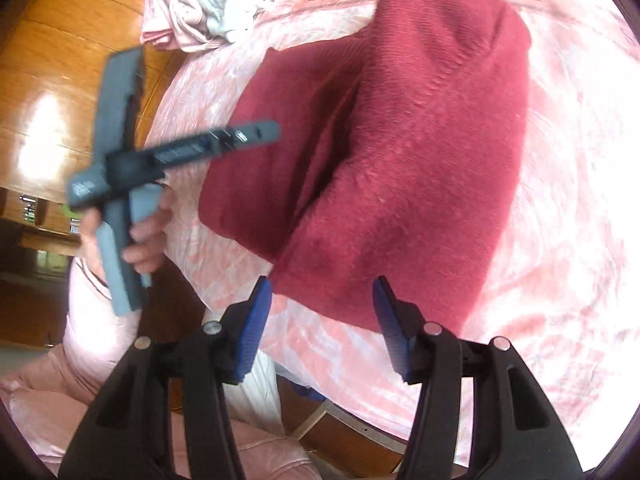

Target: Fold small clothes

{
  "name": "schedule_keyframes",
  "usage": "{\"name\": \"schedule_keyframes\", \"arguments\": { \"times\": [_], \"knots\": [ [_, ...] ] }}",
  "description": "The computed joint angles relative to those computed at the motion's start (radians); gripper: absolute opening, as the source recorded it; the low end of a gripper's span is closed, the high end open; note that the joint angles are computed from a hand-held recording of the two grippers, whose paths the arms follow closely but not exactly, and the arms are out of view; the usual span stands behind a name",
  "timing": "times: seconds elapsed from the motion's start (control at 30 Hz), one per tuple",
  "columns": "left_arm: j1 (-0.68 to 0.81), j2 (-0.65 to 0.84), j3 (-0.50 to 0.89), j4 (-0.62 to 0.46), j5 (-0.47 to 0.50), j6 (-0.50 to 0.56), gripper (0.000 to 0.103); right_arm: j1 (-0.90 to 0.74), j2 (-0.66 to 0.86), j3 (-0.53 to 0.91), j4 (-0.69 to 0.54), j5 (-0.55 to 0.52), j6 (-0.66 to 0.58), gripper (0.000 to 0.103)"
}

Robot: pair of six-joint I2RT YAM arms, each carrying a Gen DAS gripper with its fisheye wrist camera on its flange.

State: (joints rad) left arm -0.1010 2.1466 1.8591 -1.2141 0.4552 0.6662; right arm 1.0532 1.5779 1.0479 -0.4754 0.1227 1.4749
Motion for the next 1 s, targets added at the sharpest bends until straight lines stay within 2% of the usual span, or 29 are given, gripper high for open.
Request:
{"name": "schedule_keyframes", "arguments": {
  "times": [0.07, 0.3, 0.47, 0.5, 0.57, 0.63, 0.67, 0.73, 0.87, 1.0],
  "knots": [
    [-0.024, 0.017, 0.079, -0.065, 0.036, -0.007, 0.068, -0.012, 0.021, 0.006, 0.003, -0.016, 0.002, 0.053],
    [-0.203, -0.039, 0.091, -0.040, 0.000, -0.063, 0.069, -0.046, 0.140, 0.164, -0.168, -0.038, -0.074, 0.053],
    [-0.327, 0.018, 0.141, -0.008, -0.065, -0.136, 0.070, -0.038, 0.117, 0.117, -0.110, -0.032, -0.077, 0.054],
    [-0.341, 0.029, 0.141, -0.005, -0.079, -0.147, 0.067, -0.040, 0.115, 0.109, -0.101, -0.031, -0.074, 0.054],
    [-0.357, 0.077, 0.174, -0.033, -0.086, -0.161, 0.047, -0.041, 0.099, 0.086, -0.093, -0.028, -0.075, 0.054],
    [-0.348, 0.103, 0.190, -0.042, -0.079, -0.189, 0.023, -0.037, 0.062, 0.055, -0.091, -0.022, -0.079, 0.054],
    [-0.336, 0.106, 0.193, -0.045, -0.066, -0.185, 0.019, -0.037, 0.058, 0.056, -0.093, -0.019, -0.083, 0.054],
    [-0.301, 0.115, 0.221, -0.088, -0.019, -0.168, 0.015, -0.036, 0.055, 0.058, -0.095, -0.014, -0.086, 0.054],
    [-0.237, 0.157, 0.332, -0.197, 0.043, -0.128, 0.014, -0.045, 0.066, 0.089, -0.096, -0.018, -0.114, 0.056],
    [-0.209, 0.169, 0.328, -0.182, 0.033, -0.112, 0.013, -0.059, 0.121, 0.130, -0.101, -0.050, -0.129, 0.055]
  ]
}}
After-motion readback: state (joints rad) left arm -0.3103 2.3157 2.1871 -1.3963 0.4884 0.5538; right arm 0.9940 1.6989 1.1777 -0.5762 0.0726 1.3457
